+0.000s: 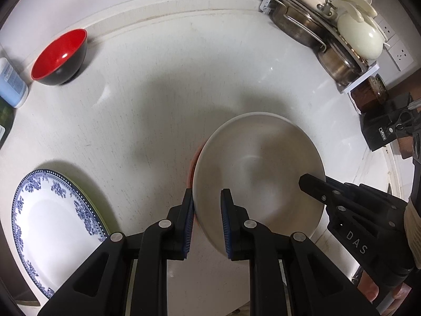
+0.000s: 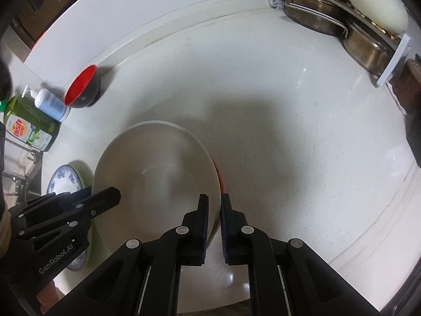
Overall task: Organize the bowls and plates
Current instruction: 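Lift the white bowl with both grippers and lower it into the pink bowl, then open both grippers and withdraw from the nested bowls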
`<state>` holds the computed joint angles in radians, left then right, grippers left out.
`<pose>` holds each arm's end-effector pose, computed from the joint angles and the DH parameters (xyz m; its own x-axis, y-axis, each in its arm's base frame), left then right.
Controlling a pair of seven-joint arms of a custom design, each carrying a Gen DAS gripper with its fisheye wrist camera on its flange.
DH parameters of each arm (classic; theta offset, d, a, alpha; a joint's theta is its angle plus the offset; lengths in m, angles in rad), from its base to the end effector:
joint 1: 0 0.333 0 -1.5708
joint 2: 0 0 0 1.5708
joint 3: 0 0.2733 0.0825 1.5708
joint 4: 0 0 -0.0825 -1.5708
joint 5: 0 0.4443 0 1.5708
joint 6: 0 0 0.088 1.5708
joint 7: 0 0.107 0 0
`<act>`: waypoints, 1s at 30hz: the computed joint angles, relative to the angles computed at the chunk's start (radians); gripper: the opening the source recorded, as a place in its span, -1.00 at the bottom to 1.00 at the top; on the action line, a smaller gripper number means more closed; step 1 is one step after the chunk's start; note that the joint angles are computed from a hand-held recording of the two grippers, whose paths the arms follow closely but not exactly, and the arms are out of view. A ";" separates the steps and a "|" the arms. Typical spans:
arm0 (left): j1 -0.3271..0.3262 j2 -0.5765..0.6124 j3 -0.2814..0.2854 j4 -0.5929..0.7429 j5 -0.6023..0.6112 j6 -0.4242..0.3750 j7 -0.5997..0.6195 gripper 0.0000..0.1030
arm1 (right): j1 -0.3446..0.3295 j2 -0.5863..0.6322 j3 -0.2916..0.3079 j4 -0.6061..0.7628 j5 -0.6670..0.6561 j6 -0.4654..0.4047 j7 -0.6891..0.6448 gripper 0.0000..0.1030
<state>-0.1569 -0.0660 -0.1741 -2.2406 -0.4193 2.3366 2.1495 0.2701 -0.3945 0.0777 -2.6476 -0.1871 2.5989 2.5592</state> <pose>0.5481 -0.1951 0.3359 -0.6088 -0.7652 0.2092 -0.7878 0.5521 -0.2730 0.4574 0.1666 0.3291 -0.4446 -0.8788 -0.1730 -0.8178 0.4771 -0.3217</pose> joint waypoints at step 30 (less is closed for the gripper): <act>0.007 -0.007 0.005 -0.010 -0.017 0.046 0.009 0.07 | -0.012 -0.005 0.019 -0.003 -0.029 0.025 -0.004 -0.35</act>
